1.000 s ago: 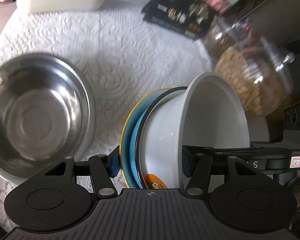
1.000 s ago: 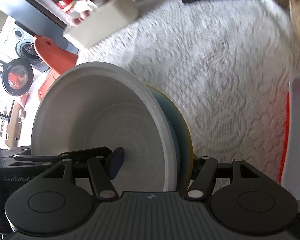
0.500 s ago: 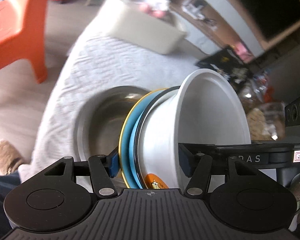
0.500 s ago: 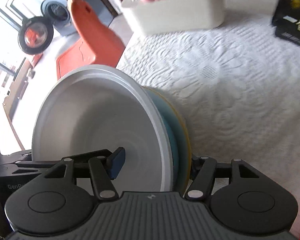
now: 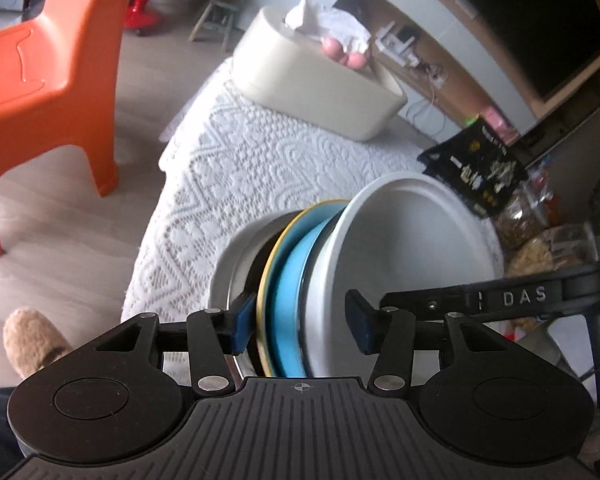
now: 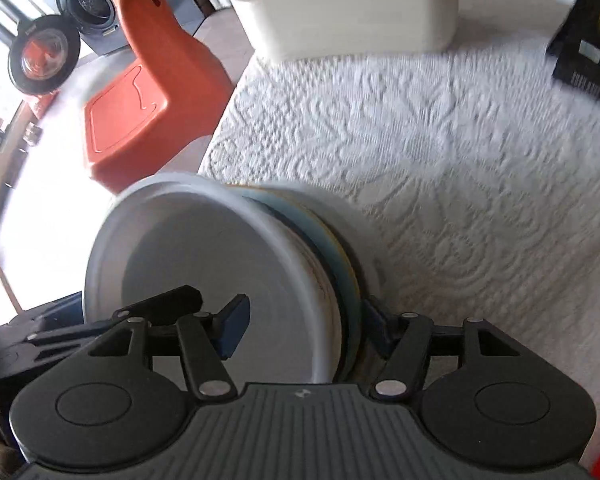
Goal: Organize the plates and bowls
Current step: 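Carry the bowl stack over the steel bowl and lower it inside with both tools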
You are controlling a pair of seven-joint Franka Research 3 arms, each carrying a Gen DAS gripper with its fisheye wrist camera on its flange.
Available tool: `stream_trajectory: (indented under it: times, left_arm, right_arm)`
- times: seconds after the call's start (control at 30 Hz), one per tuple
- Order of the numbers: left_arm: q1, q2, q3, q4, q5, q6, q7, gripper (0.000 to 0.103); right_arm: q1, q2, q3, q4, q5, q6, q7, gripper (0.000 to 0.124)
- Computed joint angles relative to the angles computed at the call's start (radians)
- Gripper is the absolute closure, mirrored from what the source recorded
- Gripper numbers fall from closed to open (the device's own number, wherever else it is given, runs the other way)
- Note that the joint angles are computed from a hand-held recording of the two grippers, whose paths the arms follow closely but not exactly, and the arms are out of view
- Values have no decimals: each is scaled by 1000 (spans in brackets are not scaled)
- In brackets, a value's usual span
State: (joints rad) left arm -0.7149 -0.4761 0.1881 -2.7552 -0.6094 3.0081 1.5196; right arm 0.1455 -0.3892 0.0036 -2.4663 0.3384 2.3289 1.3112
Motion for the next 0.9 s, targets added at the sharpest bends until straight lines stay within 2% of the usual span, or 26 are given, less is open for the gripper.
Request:
stream_trajectory:
  times: [0.03,0.07,0.17,0.23,0.33,0.4,0.47,0.57,0.77,0.9]
  left_arm:
    - [-40,-9,42,-5,-33,15,28,51]
    - [-56,-16,61,-9,-49,22,39,51]
    - [-82,-10,83,-8,-65,35,54,51]
    - [-100,-7,98,-7,-77,35,66,51]
    - [-95,-2,87,-9,-90,28,66,56]
    - [-85,-15,78,-17,-92,19,67,56]
    - [-60,-35,51,-30,-82,9,52,56]
    - [-33,-43,16,-39,-56,3,27,56]
    - [-46,-66,34,-51,-47,-4,15,56]
    - [-28,-66,7,-56,-14,1,-8,55]
  right_arm:
    - [5,-14,7,-6,-5,12,-7,58]
    - [7,-33,20,-14,-18,24,2,56]
    - [-2,-84,77,-51,-115,84,47,55]
    - [6,-101,84,-77,-149,113,50,51]
    - [10,-90,73,-97,-157,141,67,51]
    - [23,-55,42,-79,-114,108,68,51]
    - [7,-57,62,-95,-145,135,98,52]
    - [8,-53,63,-88,-157,120,118,53]
    - [17,-54,74,-81,-178,97,140,53]
    - [18,-50,84,-87,-207,122,160,53]
